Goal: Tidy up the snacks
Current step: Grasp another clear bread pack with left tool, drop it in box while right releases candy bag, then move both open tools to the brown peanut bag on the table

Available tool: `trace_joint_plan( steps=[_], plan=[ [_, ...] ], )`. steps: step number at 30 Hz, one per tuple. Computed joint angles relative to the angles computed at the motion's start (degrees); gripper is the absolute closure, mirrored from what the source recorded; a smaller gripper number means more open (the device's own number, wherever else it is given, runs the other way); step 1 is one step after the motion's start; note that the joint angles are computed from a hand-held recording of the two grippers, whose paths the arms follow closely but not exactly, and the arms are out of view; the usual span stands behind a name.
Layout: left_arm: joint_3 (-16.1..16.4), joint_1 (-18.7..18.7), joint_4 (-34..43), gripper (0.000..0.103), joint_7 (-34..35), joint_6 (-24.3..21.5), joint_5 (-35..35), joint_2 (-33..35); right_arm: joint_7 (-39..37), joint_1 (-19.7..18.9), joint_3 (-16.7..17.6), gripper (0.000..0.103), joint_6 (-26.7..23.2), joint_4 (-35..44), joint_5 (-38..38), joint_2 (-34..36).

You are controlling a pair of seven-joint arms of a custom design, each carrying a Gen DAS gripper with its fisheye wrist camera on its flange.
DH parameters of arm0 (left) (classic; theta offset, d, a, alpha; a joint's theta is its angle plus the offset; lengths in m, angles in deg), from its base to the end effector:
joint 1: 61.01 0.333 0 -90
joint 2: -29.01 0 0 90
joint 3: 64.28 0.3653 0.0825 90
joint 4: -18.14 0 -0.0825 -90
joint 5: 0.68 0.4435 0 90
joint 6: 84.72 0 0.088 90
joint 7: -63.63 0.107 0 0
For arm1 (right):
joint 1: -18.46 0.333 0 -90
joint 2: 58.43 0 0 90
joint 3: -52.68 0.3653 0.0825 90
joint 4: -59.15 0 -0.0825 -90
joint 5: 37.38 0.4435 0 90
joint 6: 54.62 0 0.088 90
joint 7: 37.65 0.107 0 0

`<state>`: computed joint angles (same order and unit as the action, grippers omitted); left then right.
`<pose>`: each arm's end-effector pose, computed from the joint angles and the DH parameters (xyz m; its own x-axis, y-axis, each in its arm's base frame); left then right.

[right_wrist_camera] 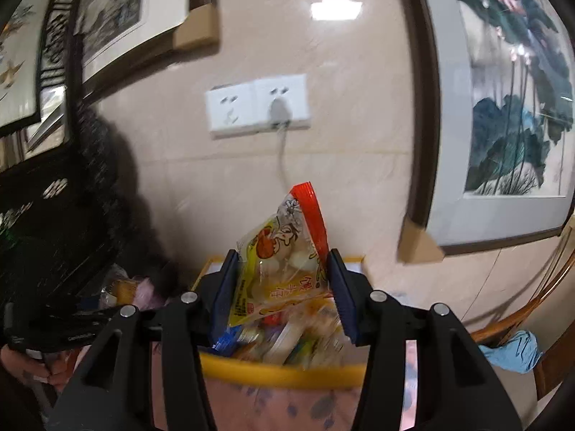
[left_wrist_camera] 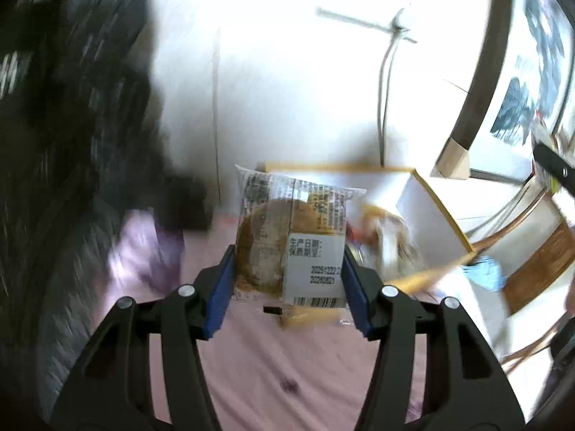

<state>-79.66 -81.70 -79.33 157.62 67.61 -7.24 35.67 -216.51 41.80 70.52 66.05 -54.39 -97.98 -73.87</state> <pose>0.5836 -0.4073 0.6548 -0.6000 -0.7949 0.0896 -0.5683 0.3447 -0.7472 0.4359 0.3565 0.6803 -0.3879 -0.9166 -0.0969 -0.3663 0.2498 -0.8964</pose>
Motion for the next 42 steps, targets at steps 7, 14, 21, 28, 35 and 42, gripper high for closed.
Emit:
trace_joint_plan(
  steps=[7, 14, 21, 28, 35, 42],
  plan=[
    [0.20, -3.00, 7.10, 0.047, -0.32, -1.33, 6.23, 5.48, -1.31, -1.28, -1.85, 0.053, 0.44, -0.37, 1.10, 0.73],
    [2.90, -5.86, 6.43, 0.022, -4.93, 0.40, 14.30, 5.46, -6.81, -1.97, -3.58, 0.001, 1.30, -0.14, 4.20, 2.20],
    [4.94, -6.62, 2.26, 0.002, -17.99, 0.72, 31.25, 1.47, -18.09, -0.36, -2.84, 0.001, -2.37, 2.20, 6.19, 3.25],
    [1.84, -2.36, -6.98, 0.002, -21.53, -2.94, 29.73, -6.32, -29.90, 3.92, -1.88, 0.001, -1.22, 1.11, 11.37, 1.66],
    [-1.59, 2.30, -22.52, 0.002, -22.02, -5.82, 23.69, -20.16, -50.29, 8.74, 0.07, 0.001, 5.71, 0.24, 23.09, 2.21],
    [-6.25, 4.79, -38.28, 0.002, -21.85, -13.23, 22.06, -35.22, -56.49, 14.49, 3.21, 0.001, -4.78, 2.18, 15.09, 10.16]
  ],
)
